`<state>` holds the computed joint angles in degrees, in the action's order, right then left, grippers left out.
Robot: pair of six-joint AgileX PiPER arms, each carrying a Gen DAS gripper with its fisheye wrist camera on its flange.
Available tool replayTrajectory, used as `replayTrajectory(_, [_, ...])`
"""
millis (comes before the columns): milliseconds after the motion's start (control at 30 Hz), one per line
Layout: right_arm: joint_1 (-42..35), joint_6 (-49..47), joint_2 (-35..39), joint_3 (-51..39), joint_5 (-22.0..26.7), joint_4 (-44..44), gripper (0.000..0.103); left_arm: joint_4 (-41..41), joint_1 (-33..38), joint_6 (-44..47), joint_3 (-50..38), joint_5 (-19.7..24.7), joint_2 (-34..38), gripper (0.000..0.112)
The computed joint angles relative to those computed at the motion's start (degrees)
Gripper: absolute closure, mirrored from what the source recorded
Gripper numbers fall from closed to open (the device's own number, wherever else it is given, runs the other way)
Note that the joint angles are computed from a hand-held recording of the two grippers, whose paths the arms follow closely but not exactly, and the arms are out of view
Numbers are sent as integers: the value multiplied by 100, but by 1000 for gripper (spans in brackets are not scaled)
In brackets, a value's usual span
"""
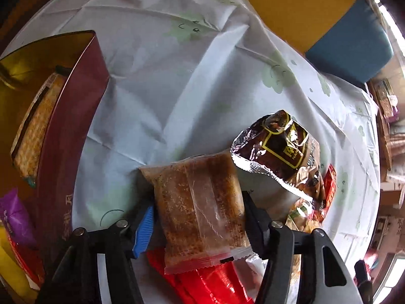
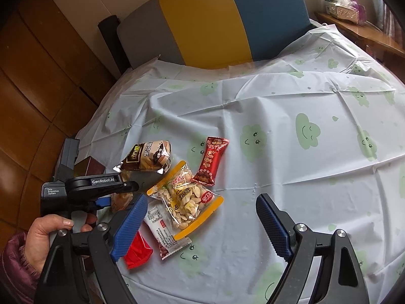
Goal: Organize snacks
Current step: 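Grasp the clear-wrapped brown pastry with the left tool and lift it, then grasp the red gold-printed candy with right tool while left tool holds the pastry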
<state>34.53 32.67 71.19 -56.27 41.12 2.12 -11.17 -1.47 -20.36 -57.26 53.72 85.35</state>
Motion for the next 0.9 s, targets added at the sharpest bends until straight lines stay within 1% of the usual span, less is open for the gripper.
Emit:
replayTrajectory(67, [29, 62, 11, 2, 5, -75, 15, -14, 27, 159, 177, -76, -201, 50])
replayTrajectory(100, [28, 84, 25, 3, 10, -103, 15, 110, -41, 138, 277, -152, -340, 50])
replayTrajectory(200, [-38, 125, 75, 15, 33, -119, 15, 651, -483, -194, 551, -290, -858, 50])
replayTrajectory(267, [-86, 152, 92, 36, 32, -134, 15, 914, -684, -292, 677, -297, -1197, 50])
replayTrajectory(400, [-162, 191, 154, 68, 51, -176, 15, 1842, -1581, -965, 975, -278, -1925, 50])
replayTrajectory(500, [-198, 185, 206, 94, 47, -153, 15, 2386, -2318, -1438, 1161, -61, -2477, 50])
replayTrajectory(567, [-199, 184, 247, 107, 44, -154, 15, 2612, -2795, -1545, 1303, 40, -2859, 50])
replayTrajectory(633, [-165, 205, 275, 121, 45, -196, 15, 3075, -3562, -2010, 1435, 326, -3185, 50])
replayTrajectory(733, [-92, 292, 322, 137, 25, -314, 15, 3686, -5066, -2925, 1747, 847, -3706, 50])
replayTrajectory(767, [-75, 325, 347, 141, 14, -350, 15, 3784, -5390, -3052, 1856, 935, -3804, 50])
replayTrajectory(833, [-65, 334, 381, 164, -16, -378, 15, 3996, -6370, -3656, 2065, 1292, -3981, 50])
replayTrajectory(867, [-48, 371, 401, 173, -25, -420, 16, 4084, -6567, -3810, 2222, 1296, -4037, 50])
replayTrajectory(900, [-45, 374, 411, 185, -37, -435, 17, 4171, -6994, -4099, 2334, 1441, -4107, 50])
